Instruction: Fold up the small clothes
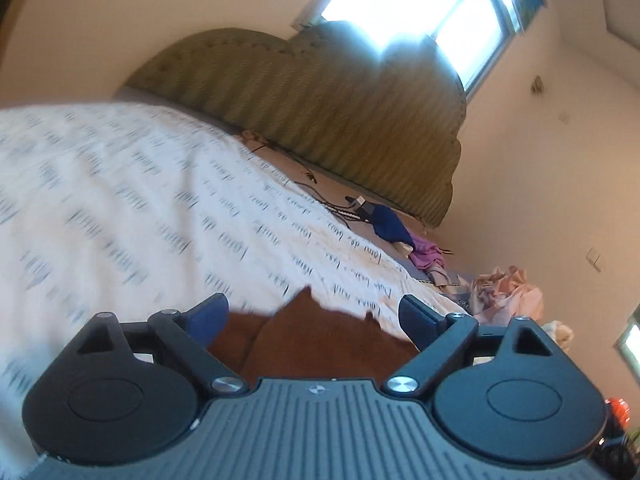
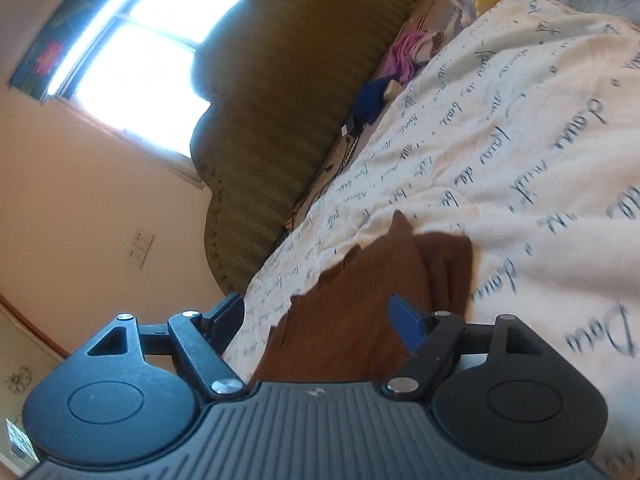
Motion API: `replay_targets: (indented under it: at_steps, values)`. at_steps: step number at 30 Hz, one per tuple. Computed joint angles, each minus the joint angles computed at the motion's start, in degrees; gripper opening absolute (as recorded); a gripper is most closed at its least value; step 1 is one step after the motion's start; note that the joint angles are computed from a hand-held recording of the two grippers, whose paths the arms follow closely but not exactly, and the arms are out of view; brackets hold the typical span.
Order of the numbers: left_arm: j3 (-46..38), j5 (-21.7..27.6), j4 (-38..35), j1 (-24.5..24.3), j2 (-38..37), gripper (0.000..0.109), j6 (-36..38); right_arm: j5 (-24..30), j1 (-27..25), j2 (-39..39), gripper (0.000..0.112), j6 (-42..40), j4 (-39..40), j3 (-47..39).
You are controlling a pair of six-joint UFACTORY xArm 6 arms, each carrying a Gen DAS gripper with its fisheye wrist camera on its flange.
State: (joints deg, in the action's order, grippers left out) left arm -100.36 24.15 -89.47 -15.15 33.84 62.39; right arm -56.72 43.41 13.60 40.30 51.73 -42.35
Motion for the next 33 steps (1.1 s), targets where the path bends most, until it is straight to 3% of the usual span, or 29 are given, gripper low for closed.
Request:
replay_targets:
  at_steps: [3,6,9,12,16,17,18,19,20,23,28,33]
  values:
    - [13.26,2.75,-5.78,1.87,-8.18,0.089,4.84,1.62,7.97,-0.18,0.080,-2.52,9.29,0.07]
    - [18.10,4.20,-2.99,2.41,-9.82,0.089,1.60,5.53,12.46,2.01,0.080,-4.38,15.55,-2.52]
    - [15.78,5.39,2.90,2.06,-6.34,0.090,-6.70,6.29,12.69,5.69,0.080,-7.83,17.90,-7.44]
    - [11.44,3.03,1.17,0.24,-3.07,0.094,-5.42,5.12,10.46,8.34,0.080,-6.05,16.44,-10.24]
    - [5.96,0.08,4.76,-1.49,1.34,0.091,-10.80,3.41,7.29,12.70,0.075,-3.80,17.47,-15.20]
    - [5.44,-0.69,5.37,-1.80,1.70,0.075,-11.48,4.33,6.77,13.05,0.065,-5.71,18.27,-16.34]
    - [4.83,-0.94,7.97,-1.94,2.19,0.064,-13.96,6.56,6.07,12.75,0.029,-6.58,18.32,-16.54]
    - [4.11,-1.30,12.25,-2.09,2.94,0.032,-17.92,9.15,5.12,12.40,0.009,-5.06,16.67,-15.92]
    - [3.24,-0.27,16.18,-1.74,3.76,0.017,-21.78,9.96,4.51,12.71,0.009,-2.07,14.70,-15.25]
    - [3.00,0.58,17.47,-1.46,3.83,0.016,-23.32,8.88,4.18,12.64,0.009,1.37,11.73,-13.62]
    - [6.46,-0.21,15.04,-1.76,-0.43,0.013,-19.84,7.80,4.44,9.42,0.008,-1.96,10.97,-12.12]
    - [13.47,5.44,12.31,0.67,-8.20,0.012,-16.13,7.23,7.34,4.96,0.008,-9.18,13.45,-11.14]
